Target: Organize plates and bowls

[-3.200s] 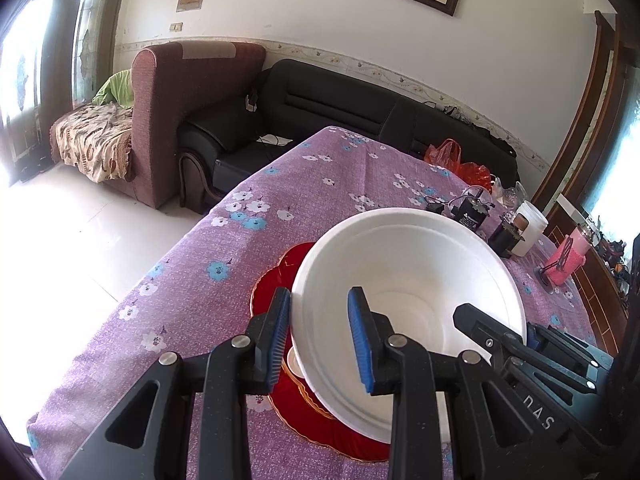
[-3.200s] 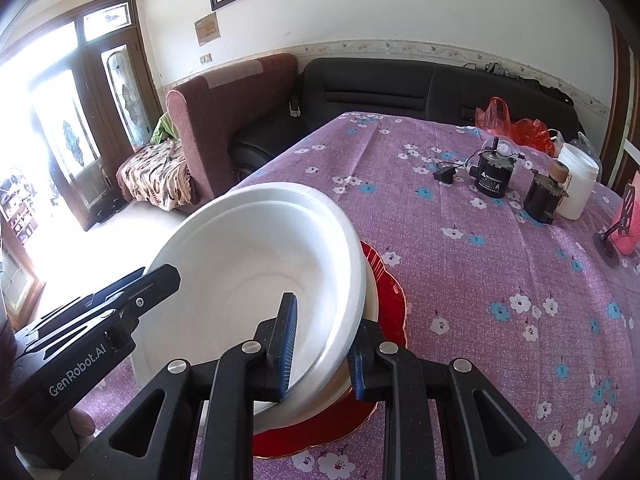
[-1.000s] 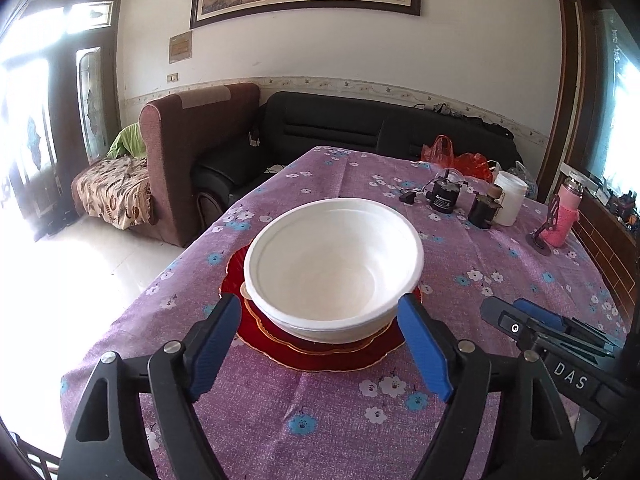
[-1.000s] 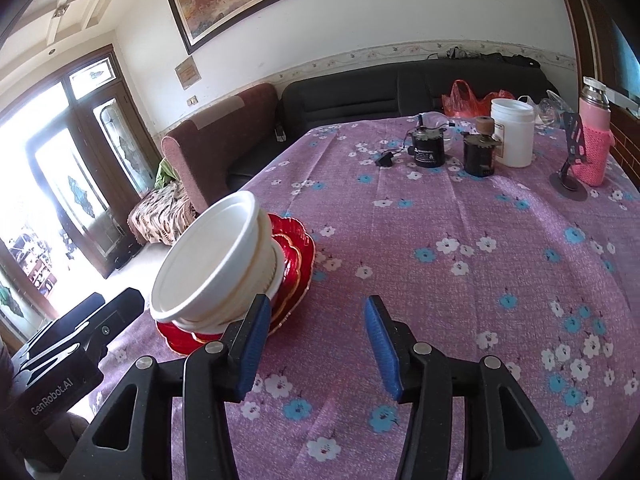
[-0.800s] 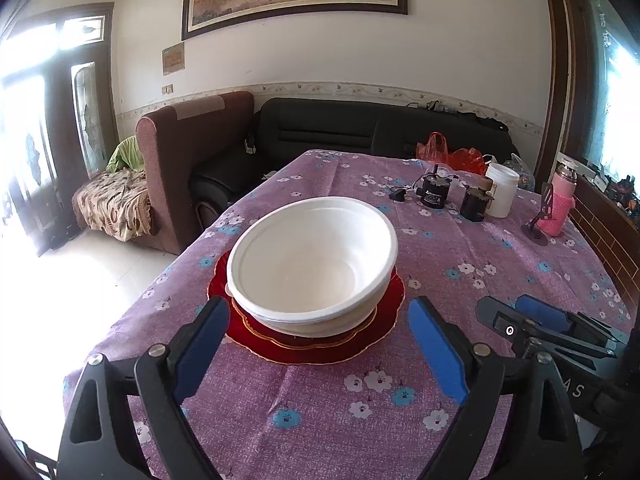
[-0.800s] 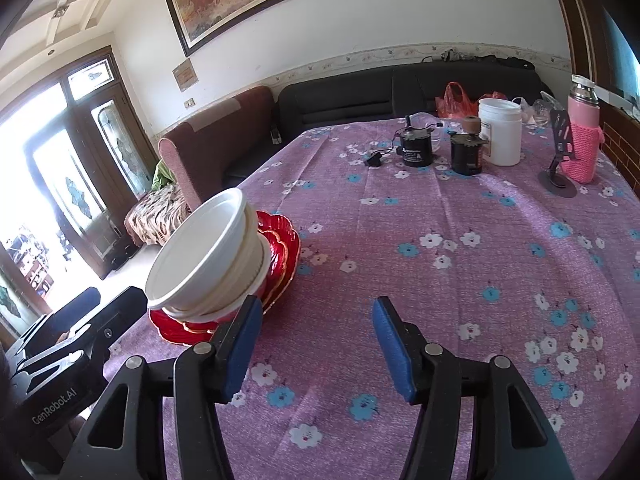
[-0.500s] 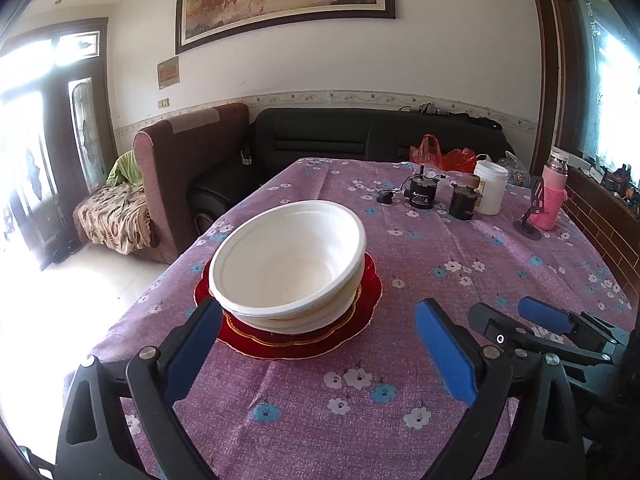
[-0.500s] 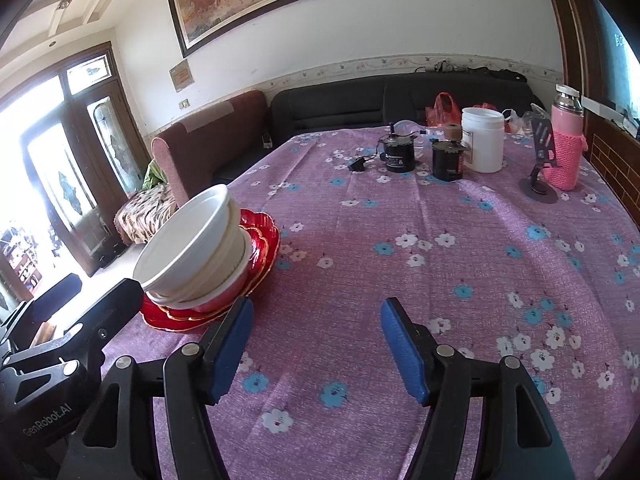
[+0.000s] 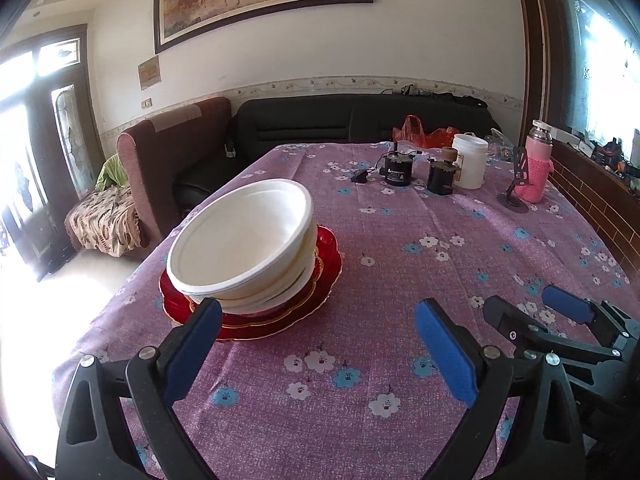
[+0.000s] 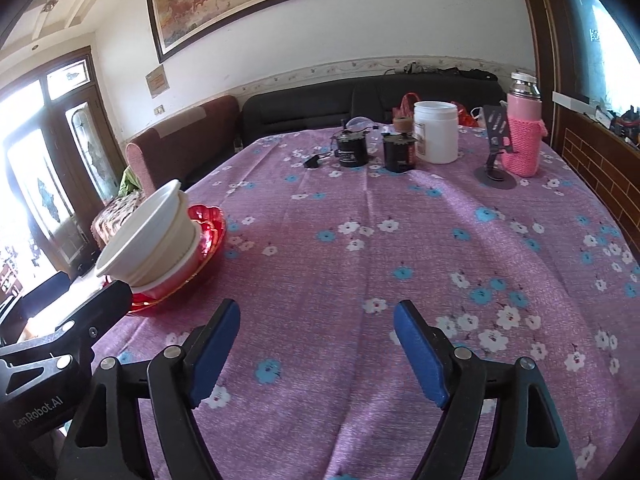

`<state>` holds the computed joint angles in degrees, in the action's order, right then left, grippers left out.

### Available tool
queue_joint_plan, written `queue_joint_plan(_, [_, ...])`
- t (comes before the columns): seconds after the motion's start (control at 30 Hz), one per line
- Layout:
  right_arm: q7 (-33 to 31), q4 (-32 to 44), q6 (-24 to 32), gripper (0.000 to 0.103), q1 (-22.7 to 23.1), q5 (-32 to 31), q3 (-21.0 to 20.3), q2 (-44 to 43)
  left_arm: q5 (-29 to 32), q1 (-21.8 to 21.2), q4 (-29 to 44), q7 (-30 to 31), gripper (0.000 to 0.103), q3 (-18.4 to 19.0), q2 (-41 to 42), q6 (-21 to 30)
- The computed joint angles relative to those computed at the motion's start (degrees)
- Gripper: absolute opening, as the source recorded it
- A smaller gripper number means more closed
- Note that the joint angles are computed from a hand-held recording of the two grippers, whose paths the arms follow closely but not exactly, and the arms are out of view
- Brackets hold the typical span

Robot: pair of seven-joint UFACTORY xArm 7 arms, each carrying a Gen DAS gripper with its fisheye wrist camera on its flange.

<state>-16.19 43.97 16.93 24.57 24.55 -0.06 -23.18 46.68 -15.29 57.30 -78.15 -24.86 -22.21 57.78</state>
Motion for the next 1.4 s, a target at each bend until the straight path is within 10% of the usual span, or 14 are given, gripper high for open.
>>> queue_joint_plan(0.67, [6.1,1.7,-0.5,0.087,-2.6,-9.1,5.1,2.8,-1.8,4.8,-10.9,-7.1,0.097,1.8,-11.6,-6.7])
queue_joint_plan(1.1, [14.7,32.5,9.7,0.089,-1.4,-8.5,9.6,26.1,-13.5,11.6,-22.6,-1.0,0.098,5.1,-29.3,-7.2])
queue_joint_plan(1.4, [19.8,33.6,11.5,0.089,-1.6,-14.6,11.4,28.9,-17.9,16.3,-24.5,3.1,0.098,2.8,-32.4,-10.2])
